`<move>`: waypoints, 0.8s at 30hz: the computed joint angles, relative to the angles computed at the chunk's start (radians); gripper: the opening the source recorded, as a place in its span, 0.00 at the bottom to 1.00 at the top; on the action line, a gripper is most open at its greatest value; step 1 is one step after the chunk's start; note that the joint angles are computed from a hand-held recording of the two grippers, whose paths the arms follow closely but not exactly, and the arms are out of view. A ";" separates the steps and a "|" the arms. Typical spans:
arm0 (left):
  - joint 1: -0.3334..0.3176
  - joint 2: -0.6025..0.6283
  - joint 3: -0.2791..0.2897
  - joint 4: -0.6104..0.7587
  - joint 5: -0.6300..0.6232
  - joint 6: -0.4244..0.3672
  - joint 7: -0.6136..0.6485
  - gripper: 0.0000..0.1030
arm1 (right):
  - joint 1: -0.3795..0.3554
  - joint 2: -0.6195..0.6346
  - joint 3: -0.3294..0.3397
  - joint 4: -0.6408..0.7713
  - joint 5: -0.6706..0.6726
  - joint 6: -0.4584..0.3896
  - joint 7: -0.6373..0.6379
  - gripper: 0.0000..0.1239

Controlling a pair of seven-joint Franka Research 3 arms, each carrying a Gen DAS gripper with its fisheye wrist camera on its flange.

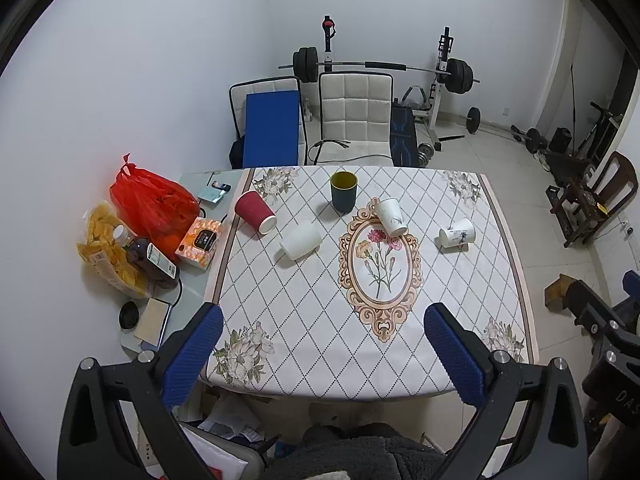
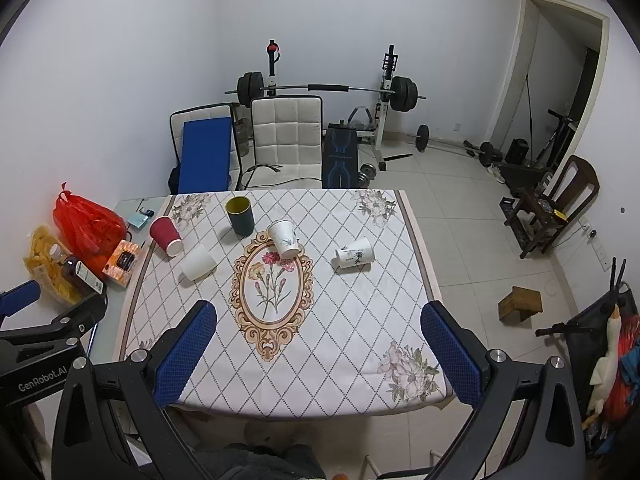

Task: Flip cup upside down

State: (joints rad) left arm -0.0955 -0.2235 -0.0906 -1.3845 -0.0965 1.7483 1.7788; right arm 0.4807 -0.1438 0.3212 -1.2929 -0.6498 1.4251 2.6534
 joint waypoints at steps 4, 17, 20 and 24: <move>0.003 -0.018 0.008 -0.027 -0.012 0.026 0.005 1.00 | 0.008 0.011 0.001 0.018 -0.007 -0.007 0.002 0.83; -0.002 -0.045 0.012 -0.056 -0.005 0.050 0.001 1.00 | 0.024 0.031 -0.004 0.070 -0.021 -0.017 -0.018 0.83; -0.002 -0.041 0.015 -0.049 -0.008 0.045 0.005 1.00 | 0.026 0.025 -0.011 0.057 -0.018 -0.006 -0.017 0.83; -0.001 -0.038 0.019 -0.039 -0.017 0.034 0.010 1.00 | 0.022 0.021 -0.008 0.049 -0.017 -0.003 -0.015 0.83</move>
State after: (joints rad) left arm -0.0963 -0.2617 -0.0712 -1.4231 -0.1135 1.7822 1.7889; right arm 0.5027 -0.1226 0.3136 -1.2440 -0.6671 1.4221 2.6383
